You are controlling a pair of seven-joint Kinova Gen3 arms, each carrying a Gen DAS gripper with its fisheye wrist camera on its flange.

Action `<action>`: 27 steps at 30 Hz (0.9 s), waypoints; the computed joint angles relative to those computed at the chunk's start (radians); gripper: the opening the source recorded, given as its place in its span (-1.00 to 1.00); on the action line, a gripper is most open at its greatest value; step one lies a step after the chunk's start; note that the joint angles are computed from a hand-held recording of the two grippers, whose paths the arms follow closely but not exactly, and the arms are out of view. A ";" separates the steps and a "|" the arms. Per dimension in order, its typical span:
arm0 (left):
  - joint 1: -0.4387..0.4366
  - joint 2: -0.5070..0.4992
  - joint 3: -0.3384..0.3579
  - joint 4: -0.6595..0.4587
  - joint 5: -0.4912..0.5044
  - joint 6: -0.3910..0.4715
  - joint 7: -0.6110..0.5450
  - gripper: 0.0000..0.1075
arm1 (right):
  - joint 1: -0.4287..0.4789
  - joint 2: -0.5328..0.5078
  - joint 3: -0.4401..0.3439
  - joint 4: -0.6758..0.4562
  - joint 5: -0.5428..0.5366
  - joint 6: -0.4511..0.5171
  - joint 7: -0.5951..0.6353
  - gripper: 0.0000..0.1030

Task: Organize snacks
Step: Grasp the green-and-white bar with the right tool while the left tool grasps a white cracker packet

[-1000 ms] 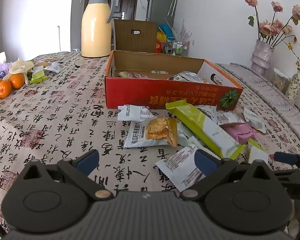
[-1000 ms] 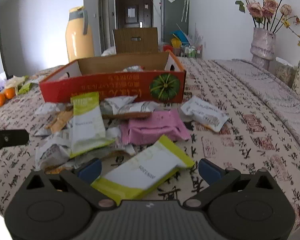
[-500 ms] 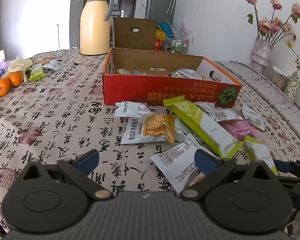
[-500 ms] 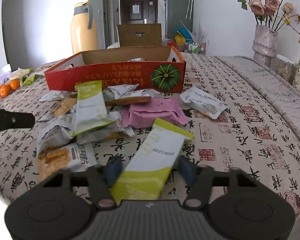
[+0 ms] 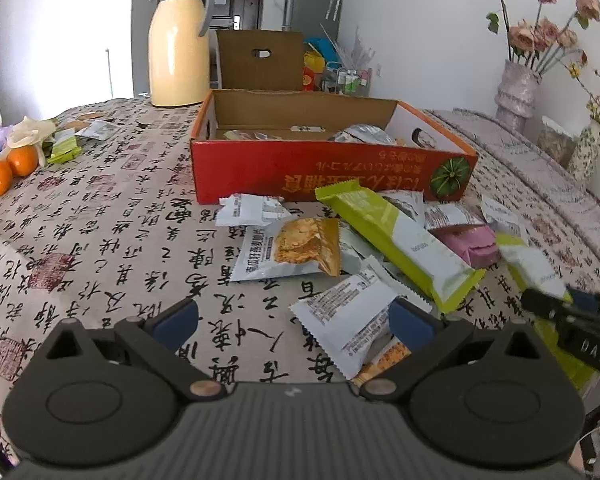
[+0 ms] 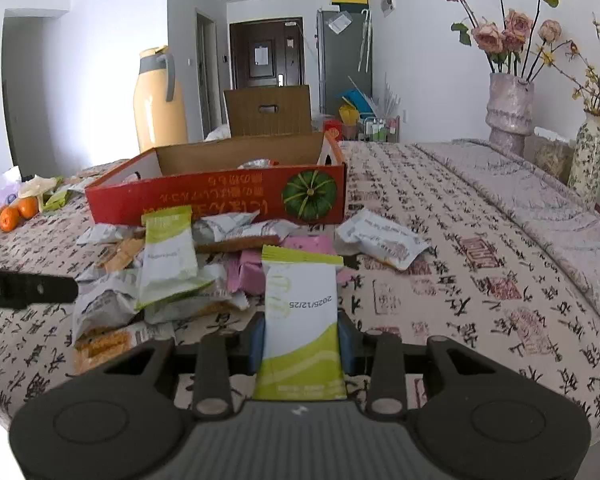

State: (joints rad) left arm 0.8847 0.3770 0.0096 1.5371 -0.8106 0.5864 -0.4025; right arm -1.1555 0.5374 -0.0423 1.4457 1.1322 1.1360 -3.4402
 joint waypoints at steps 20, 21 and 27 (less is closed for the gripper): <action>-0.041 0.102 0.015 -0.126 0.197 -0.017 -0.348 0.75 | 0.032 -0.011 -0.002 0.033 0.045 -0.047 -0.032 -0.31; -0.040 0.100 0.009 -0.118 0.204 -0.033 -0.353 0.73 | 0.033 -0.012 -0.002 0.034 0.045 -0.050 -0.033 -0.31; -0.051 0.097 0.011 -0.115 0.267 -0.056 -0.415 0.20 | 0.034 -0.011 -0.003 0.037 0.046 -0.061 -0.034 -0.31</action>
State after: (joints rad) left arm 0.8336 0.4737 0.0201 1.4225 -0.5431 0.5306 -0.8171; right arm -1.1213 0.5260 -0.0451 1.4829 1.1781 1.0746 -3.4741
